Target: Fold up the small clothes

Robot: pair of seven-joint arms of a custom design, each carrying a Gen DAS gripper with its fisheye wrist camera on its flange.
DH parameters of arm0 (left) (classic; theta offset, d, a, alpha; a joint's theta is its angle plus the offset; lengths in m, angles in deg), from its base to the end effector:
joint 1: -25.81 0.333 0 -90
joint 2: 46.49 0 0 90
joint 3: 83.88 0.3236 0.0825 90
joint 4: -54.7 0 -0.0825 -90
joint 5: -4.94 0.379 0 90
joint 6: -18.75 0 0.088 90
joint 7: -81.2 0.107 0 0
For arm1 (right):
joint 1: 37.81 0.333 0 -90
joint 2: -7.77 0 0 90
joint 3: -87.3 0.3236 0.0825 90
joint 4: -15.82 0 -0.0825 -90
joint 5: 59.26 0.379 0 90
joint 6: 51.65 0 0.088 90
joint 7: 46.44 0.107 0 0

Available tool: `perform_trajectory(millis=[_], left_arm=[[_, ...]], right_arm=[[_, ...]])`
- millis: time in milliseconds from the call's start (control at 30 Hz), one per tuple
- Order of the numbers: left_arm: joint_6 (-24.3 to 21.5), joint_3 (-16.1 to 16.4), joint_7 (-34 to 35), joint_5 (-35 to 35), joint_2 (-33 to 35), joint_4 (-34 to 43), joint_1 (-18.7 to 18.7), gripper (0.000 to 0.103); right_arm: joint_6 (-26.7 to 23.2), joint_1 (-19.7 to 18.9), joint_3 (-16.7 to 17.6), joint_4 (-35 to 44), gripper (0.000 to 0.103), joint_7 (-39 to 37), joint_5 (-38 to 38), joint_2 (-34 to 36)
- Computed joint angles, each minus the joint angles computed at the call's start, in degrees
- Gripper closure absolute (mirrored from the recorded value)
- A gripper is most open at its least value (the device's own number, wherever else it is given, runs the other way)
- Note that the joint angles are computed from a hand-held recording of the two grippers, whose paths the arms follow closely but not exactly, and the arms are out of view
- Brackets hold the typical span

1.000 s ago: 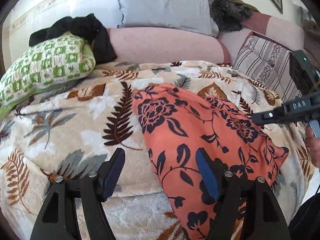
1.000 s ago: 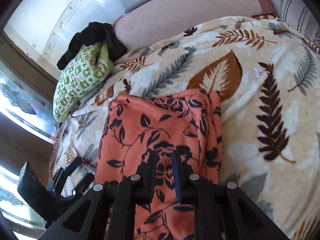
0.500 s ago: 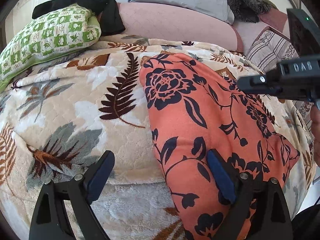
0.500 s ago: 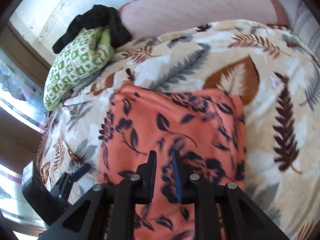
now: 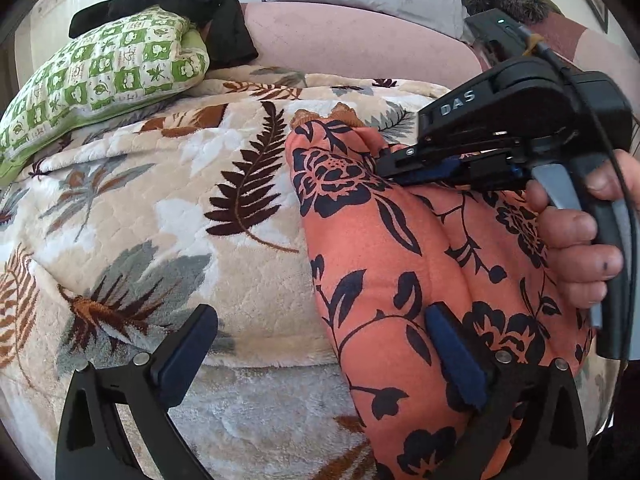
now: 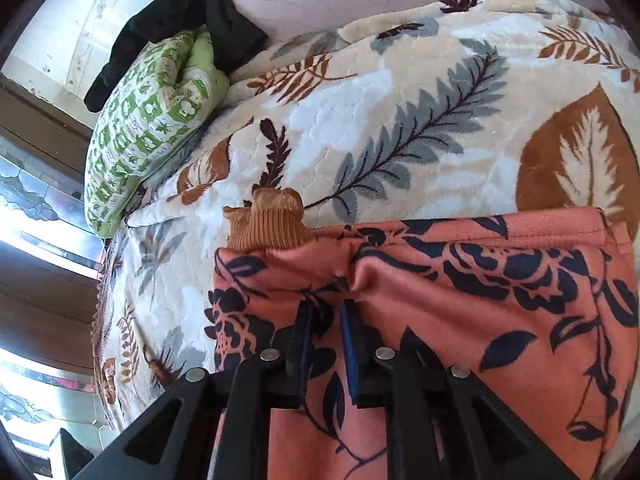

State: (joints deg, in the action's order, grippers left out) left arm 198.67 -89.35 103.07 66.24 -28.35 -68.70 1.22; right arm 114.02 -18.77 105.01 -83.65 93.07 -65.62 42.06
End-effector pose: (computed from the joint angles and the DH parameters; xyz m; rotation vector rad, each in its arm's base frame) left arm 0.4641 -0.3551 0.3148 -1.5218 2.2707 -0.8703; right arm 0.5875 0.4035 0.3240 -1.5880 1.9945 0.0988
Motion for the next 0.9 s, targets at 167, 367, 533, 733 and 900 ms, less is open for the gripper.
perform_trajectory(millis=[167, 367, 533, 733, 900], left_arm=[[-1.25, 1.71, -5.44, 5.33, -0.58, 0.54, -1.85, 0.000], [-2.09, 0.12, -6.71, 6.53, -0.46, 0.84, -0.44, 0.000], [-2.66, -0.51, -7.19, 7.16, -0.40, 1.04, -0.04, 0.000], [-2.47, -0.70, -8.24, 8.38, -0.11, 1.42, 0.27, 0.000], [-2.42, -1.32, -6.99, 6.77, -0.16, 1.13, 0.87, 0.000]], right_arm=[[5.82, 1.68, -2.56, -12.02, 0.085, 6.00, -1.20, -10.05], [5.57, 8.14, -9.56, -22.44, 0.085, 17.46, -10.07, -19.51], [1.57, 5.93, -6.33, -25.90, 0.084, 16.49, -8.83, -20.00], [6.64, 1.63, -2.97, -27.86, 0.084, 11.46, -5.67, -19.38], [6.83, -0.10, -1.09, -28.40, 0.085, 8.05, -3.27, -19.68]])
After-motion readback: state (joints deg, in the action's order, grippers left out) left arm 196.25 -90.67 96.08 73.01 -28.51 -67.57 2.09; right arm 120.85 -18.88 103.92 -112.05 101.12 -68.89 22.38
